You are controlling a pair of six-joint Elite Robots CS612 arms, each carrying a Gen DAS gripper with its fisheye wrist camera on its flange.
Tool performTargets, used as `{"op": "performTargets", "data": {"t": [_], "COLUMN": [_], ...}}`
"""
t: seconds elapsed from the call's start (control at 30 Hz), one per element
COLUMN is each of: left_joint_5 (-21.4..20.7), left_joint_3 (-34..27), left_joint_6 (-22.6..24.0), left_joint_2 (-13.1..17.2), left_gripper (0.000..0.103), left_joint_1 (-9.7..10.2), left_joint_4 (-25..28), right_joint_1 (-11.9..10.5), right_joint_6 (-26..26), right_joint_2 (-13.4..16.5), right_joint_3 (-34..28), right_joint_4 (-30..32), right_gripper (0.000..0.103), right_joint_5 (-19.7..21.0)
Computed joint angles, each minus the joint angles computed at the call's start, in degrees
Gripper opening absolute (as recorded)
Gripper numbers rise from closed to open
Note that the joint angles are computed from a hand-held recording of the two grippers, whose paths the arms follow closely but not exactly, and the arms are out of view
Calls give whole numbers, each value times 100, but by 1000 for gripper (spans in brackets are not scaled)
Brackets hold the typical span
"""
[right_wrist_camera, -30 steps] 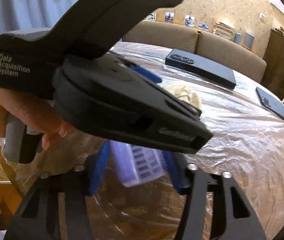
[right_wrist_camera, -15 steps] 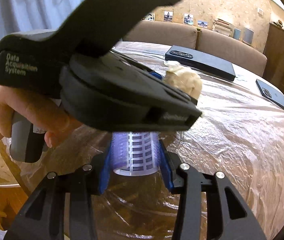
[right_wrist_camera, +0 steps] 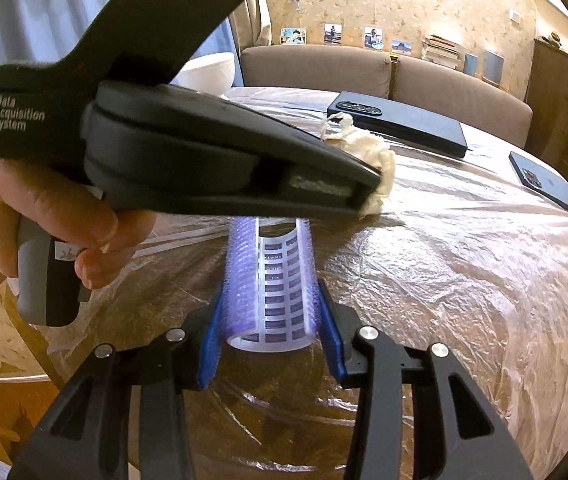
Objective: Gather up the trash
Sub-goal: 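Grasp the crumpled paper ball with the left gripper while the right grasps the purple curler, then carry the paper ball and purple curler over the bin with both grippers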
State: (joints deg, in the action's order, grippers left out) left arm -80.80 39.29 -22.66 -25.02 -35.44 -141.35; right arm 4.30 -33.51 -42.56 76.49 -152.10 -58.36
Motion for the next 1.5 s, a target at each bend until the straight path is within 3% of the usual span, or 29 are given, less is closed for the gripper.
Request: {"op": "performTargets", "data": {"t": [0.23, 0.77, 1.5], "left_joint_5": [-102, 545, 892], "left_joint_3": [235, 1286, 2441], "left_joint_6": [-222, -726, -1225], "left_joint_2": [-109, -688, -1250], "left_gripper": [23, 23, 23], "left_joint_1": [16, -96, -458], "left_joint_4": [-251, -941, -1301], "right_joint_1": [-65, -234, -393], "right_joint_6": [100, 528, 174], "right_joint_2": [-3, -34, -441], "right_joint_3": [-11, 17, 626], "right_joint_4": [-77, -252, -243], "right_gripper": [41, 41, 41], "right_joint_5": [14, -24, 124]}}
